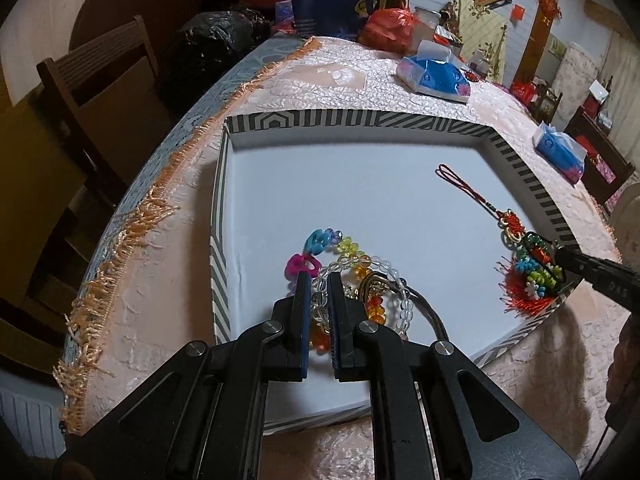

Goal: Organize jewelry
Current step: 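Open the left tool over the rainbow bracelet while the right tool drops the hair tie on the green bracelet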

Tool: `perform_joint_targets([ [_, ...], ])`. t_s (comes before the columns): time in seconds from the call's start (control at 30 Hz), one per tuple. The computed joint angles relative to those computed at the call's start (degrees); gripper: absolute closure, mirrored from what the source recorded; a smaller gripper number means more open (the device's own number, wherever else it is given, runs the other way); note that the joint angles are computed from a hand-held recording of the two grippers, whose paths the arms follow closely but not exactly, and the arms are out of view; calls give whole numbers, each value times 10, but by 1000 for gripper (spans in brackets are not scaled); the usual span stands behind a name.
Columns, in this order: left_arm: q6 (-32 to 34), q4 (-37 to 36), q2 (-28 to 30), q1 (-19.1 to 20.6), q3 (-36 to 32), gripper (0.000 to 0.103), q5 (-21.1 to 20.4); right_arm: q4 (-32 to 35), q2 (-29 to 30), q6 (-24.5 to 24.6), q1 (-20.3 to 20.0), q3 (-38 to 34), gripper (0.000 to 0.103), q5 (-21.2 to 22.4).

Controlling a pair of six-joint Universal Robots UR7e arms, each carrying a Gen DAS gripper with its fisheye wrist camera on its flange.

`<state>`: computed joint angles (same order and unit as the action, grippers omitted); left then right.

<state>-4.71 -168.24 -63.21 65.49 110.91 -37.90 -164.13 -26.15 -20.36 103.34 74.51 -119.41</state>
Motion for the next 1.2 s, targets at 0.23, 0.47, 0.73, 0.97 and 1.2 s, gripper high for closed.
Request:
perform_joint_targets([
  [0.23, -3, 2, 4, -3, -1, 96, 13, -7, 2, -9, -1, 0, 99, -5],
  [0.47, -6, 7, 5, -4, -3, 96, 14, -13, 2, -7, 0, 4, 99, -6],
  [0.73, -9, 8, 5, -3, -3, 96, 13, -17, 4, -6, 0, 3, 99, -9],
  [0.97, -13, 11, 4, -4, -3, 95, 16, -14, 4, -1, 0, 2, 96, -8],
  [1.2, -13, 7, 2, -5, -3, 53, 23, -18, -1, -10, 4, 11, 74, 7],
])
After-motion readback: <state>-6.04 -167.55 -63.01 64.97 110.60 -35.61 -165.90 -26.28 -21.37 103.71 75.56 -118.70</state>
